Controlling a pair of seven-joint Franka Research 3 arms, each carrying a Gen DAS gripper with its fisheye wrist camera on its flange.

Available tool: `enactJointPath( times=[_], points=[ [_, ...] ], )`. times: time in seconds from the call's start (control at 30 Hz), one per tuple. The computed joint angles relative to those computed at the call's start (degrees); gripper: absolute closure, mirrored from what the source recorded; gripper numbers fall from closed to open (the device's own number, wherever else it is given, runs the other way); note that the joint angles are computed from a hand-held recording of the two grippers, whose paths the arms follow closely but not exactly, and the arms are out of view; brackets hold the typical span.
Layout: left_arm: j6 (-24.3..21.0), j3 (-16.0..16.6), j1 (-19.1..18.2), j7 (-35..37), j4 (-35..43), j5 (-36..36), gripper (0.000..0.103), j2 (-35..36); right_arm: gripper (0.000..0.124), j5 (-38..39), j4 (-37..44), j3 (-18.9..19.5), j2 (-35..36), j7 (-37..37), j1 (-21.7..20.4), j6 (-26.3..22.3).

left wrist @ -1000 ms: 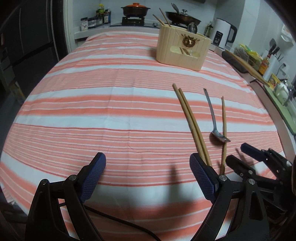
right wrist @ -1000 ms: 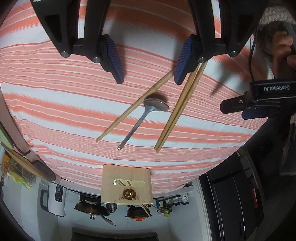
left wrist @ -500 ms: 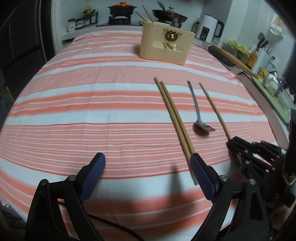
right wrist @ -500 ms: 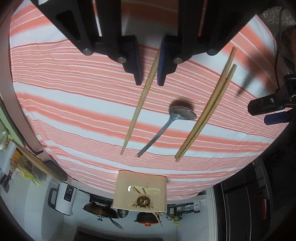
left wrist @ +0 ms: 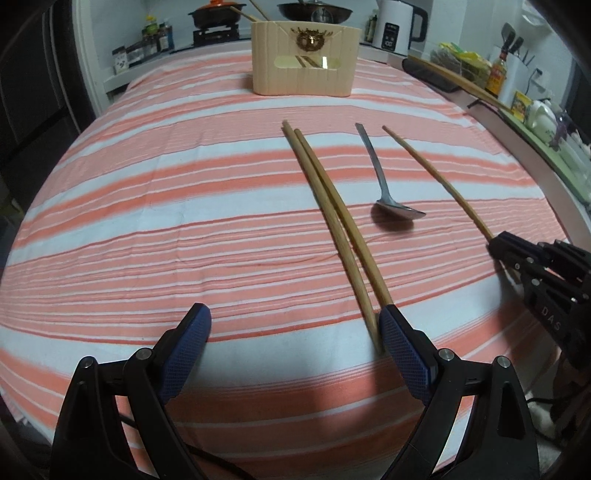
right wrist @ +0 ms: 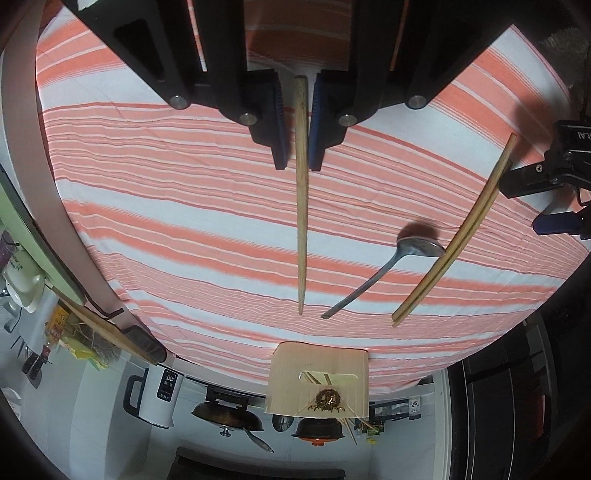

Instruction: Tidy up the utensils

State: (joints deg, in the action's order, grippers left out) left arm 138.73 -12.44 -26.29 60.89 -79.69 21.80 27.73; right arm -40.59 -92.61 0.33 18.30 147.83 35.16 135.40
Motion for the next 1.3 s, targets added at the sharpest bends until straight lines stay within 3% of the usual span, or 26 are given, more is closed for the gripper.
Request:
enactJointPath(
  times=[0.1, 0.17, 0.2, 0.27, 0.37, 0.57, 0.63, 0.7, 0.73, 0.77, 0.8, 1.2, 1.3],
  points=[
    [0.8, 0.3, -0.4, -0.2, -0.5, 1.2, 0.019, -0.2, 0.112, -1.3, -0.7, -0.3, -0.4, 1.0, 0.2, 0.0],
    [2.0, 0.3, -0.3, -0.2, -1.3, 1.6, 0.05, -0.7, 0.114, -2.1, -1.2, -0.4, -0.7, 1.7, 0.2, 0.0],
    [2.5, 0.3, -0.2, -0.1, -1.6, 1.7, 0.06, -0.9, 0.115, -2.5, -1.4, -0.4, -0.8, 2.1, 0.1, 0.1],
    [3.0, 0.7, -0.4, -0.8, -1.9, 2.3, 0.092, -1.1, 0.115, -3.6, -2.0, -0.5, -1.2, 2.9, 0.0, -0.2],
    [3.8, 1.2, -0.2, -3.0, -2.6, 2.7, 0.099, -1.4, 0.115, -5.1, -3.4, -0.5, -2.2, 4.1, -0.4, -0.4],
    [2.0, 2.7, -0.1, -9.0, -1.9, 5.4, 0.097, -1.3, 0.115, -7.8, -6.3, 0.0, -4.2, 7.5, -1.9, -1.6],
    [1.4, 2.4, 0.4, -8.9, -1.0, 5.1, 0.094, -0.7, 0.115, -8.6, -7.7, 0.3, -5.1, 8.0, -2.8, 0.6],
    [2.4, 1.5, 1.7, -7.9, -1.3, 3.2, 0.077, -0.8, 0.113, -8.6, -9.7, 0.7, -6.1, 8.2, -4.0, 4.4],
    [3.4, 0.9, 2.5, -7.4, -2.1, 1.9, 0.049, -1.2, 0.109, -8.8, -10.7, 0.8, -6.8, 8.6, -4.4, 5.9],
    [4.7, 0.5, 3.2, -7.3, -3.4, 0.7, 0.026, -1.9, 0.097, -9.6, -12.1, 0.8, -7.7, 9.8, -4.7, 7.6],
    [6.0, 0.4, 3.7, -7.4, -5.0, 0.0, 0.021, -2.7, 0.087, -10.7, -13.5, 0.8, -8.6, 11.4, -4.9, 8.8],
    [5.3, -1.2, 5.5, -0.8, -15.2, -1.6, 0.022, -10.5, 0.085, -16.8, -19.0, 4.0, -12.2, 15.2, -7.3, 10.5],
    [5.0, -0.6, 4.8, -1.9, -12.9, -0.4, 0.033, -8.8, 0.085, -17.6, -18.5, 4.1, -11.6, 16.0, -7.4, 10.7]
  ],
)
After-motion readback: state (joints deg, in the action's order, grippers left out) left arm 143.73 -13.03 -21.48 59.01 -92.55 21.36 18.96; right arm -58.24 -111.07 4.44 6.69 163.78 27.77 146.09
